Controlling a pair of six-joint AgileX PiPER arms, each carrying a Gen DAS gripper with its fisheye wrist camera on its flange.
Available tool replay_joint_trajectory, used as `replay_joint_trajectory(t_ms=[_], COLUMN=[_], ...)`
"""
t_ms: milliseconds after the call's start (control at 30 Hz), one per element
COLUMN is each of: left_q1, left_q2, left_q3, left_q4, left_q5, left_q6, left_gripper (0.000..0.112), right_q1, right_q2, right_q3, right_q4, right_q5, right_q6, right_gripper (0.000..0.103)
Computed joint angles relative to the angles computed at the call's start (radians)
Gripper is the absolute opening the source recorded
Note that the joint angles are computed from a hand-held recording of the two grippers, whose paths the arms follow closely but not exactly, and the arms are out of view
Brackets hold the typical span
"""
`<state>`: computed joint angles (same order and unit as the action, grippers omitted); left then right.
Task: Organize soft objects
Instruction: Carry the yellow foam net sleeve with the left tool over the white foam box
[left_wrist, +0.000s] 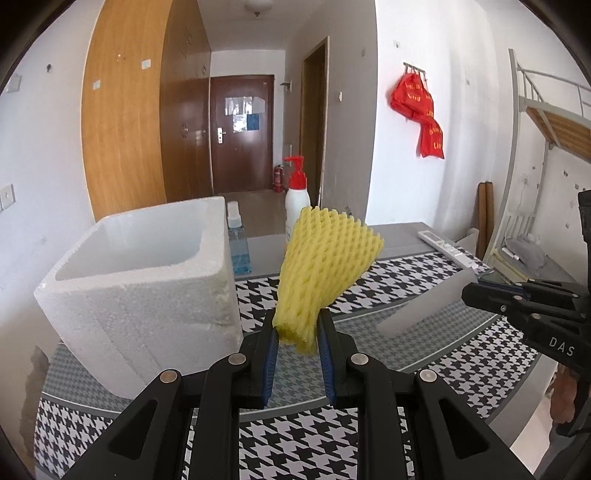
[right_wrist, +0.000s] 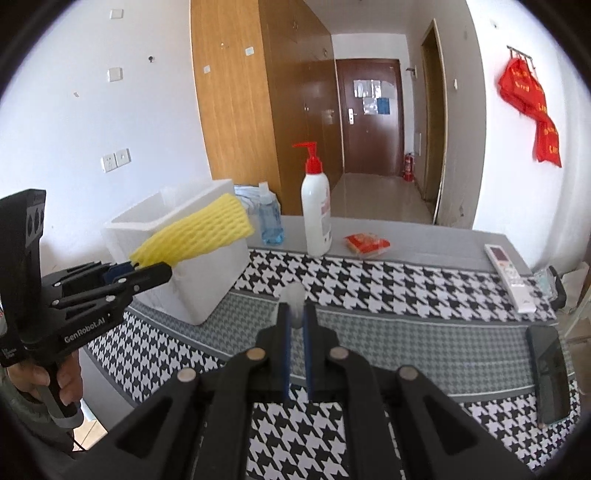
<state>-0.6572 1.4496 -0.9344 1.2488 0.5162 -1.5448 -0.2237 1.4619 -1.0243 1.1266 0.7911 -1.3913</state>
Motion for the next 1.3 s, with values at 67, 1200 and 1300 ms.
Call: replay_joint_trajectory(t_ms=[67,1200,1300], left_q1=[0.001,0.048,0.062], left_q2=[-0.005,-0.030,-0.042], left_q3=[-0.002,-0.092,-0.092], left_q4=[0.001,0.050,0.050], left_q5=[0.002,0.076,0.084], left_q6=[0.002,0.021,0.031], left_gripper=[0.022,0.022,0.022], right_q1=[0.005,0.046,0.059], right_q2=[-0.002,-0.022,-0.013], right_q3=[-0.010,-0.127,-0.149], right_q4=[-0.001,0.098,0.097], right_q5=[-0.003,-0.028,-0.030], right_q6=[0.014,0.051,0.063], right_gripper=[0.008,0.008,0.008])
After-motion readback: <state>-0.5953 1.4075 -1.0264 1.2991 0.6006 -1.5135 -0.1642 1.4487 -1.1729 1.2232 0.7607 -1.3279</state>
